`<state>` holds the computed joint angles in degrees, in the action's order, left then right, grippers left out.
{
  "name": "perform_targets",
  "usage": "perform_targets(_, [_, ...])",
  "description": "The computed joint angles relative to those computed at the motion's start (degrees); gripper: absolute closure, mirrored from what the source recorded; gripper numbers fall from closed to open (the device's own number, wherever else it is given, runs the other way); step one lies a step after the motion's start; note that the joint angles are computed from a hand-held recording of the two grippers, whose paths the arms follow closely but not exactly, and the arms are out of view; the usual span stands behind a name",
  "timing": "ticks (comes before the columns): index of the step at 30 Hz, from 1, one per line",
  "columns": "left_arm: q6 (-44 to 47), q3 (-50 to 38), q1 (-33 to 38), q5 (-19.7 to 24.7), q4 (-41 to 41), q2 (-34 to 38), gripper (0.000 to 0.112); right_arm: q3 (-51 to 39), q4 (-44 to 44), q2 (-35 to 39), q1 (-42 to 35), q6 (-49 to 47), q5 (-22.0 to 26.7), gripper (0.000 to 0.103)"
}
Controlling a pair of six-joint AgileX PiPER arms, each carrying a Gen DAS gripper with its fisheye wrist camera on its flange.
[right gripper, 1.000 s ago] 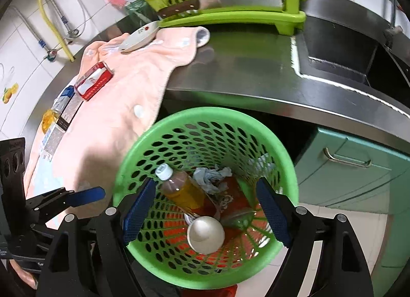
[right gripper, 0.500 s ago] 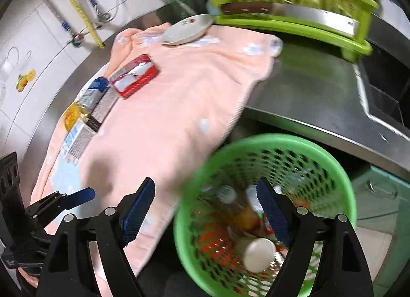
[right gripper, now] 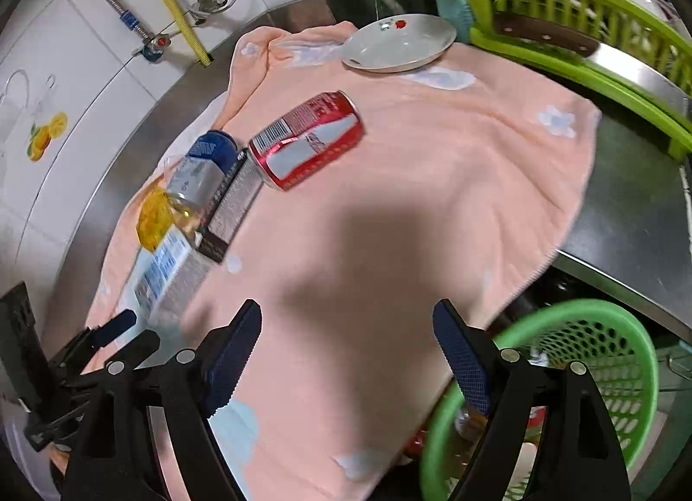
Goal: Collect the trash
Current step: 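Move both grippers back over the towel toward the remaining trash, then grasp the red Coca-Cola can with the right gripper while the left gripper grasps the white milk carton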
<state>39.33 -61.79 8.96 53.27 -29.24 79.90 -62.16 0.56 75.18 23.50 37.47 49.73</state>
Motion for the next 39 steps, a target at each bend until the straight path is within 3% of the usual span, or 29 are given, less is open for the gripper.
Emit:
perform_targets(7, [1.8, -5.3, 3.1, -1.5, 0.2, 8.0, 0.034, -11.1, 6.0, 10.9, -3.8, -1.4, 0.2, 0.022])
perform_targets(14, [6.2, -6.0, 4.4, -2.4, -2.3, 9.8, 0.030, -23.1, 12.7, 23.3, -8.6, 3.5, -0.2, 0.018])
perform_targets(25, [9.4, -7.7, 5.8, -2.0, -4.5, 11.3, 0.030, -35.0, 7.0, 34.2, -7.3, 14.1, -0.1, 0.018])
perform_targets(39, [10.8, -7.9, 4.0, -3.6, -2.8, 13.1, 0.030, -50.0, 1.9, 45.5, -5.6, 21.7, 8.3, 0.018])
